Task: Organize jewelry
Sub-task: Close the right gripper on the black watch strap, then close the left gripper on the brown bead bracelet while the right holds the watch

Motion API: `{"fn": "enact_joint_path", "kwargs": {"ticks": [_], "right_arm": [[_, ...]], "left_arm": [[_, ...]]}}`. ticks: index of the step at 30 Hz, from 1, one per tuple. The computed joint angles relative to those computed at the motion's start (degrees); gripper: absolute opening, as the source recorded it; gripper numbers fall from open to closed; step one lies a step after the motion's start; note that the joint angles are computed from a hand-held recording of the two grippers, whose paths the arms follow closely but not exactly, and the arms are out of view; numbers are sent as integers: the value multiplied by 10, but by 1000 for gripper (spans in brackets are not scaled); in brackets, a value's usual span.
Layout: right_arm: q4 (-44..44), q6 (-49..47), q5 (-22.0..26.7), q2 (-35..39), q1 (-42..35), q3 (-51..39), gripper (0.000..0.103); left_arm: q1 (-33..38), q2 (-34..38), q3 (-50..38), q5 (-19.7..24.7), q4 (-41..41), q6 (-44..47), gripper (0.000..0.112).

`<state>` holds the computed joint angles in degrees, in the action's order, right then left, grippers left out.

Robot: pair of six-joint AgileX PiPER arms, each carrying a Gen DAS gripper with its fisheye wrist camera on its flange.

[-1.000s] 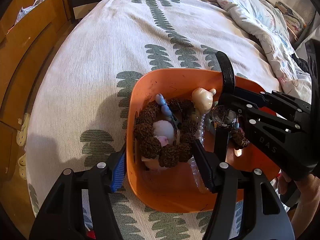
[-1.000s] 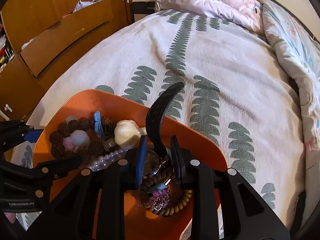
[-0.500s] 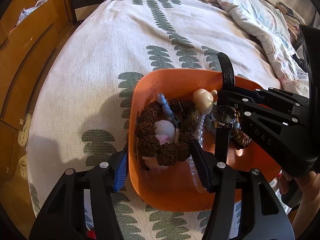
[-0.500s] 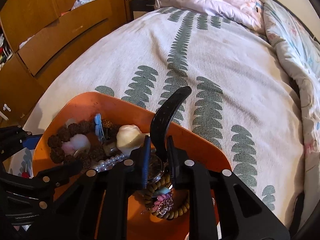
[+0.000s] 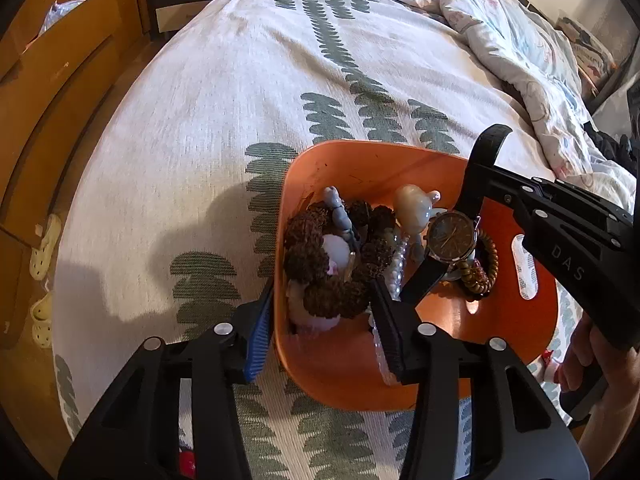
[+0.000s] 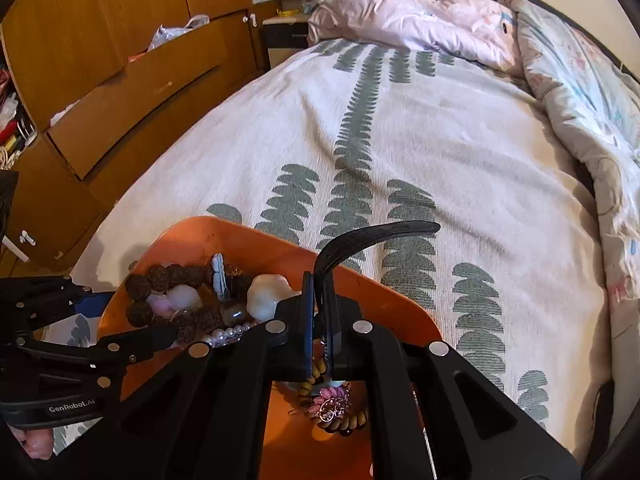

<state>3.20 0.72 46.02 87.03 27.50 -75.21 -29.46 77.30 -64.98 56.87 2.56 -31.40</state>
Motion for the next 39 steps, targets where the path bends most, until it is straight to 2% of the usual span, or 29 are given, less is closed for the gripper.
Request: {"fn": "enact_joint_path", "kwargs": {"ticks": [14, 21, 32, 36, 39], "right_arm": [[3, 7, -3, -20, 6, 6, 5], [17, -1, -1, -35, -2, 4, 5], [26, -8, -4, -46, -10, 10, 5], [25, -8, -5, -45, -9, 10, 5], [25, -7, -5, -45, -9, 10, 5]], "left_arm": [[46, -33, 8, 18, -55, 39, 30], [54, -48, 3, 30, -51, 36, 15], [65, -45, -13, 40, -50, 37, 12], [35, -53, -22, 49, -20, 4, 13], [17, -52, -30, 56, -29, 1, 14]]}}
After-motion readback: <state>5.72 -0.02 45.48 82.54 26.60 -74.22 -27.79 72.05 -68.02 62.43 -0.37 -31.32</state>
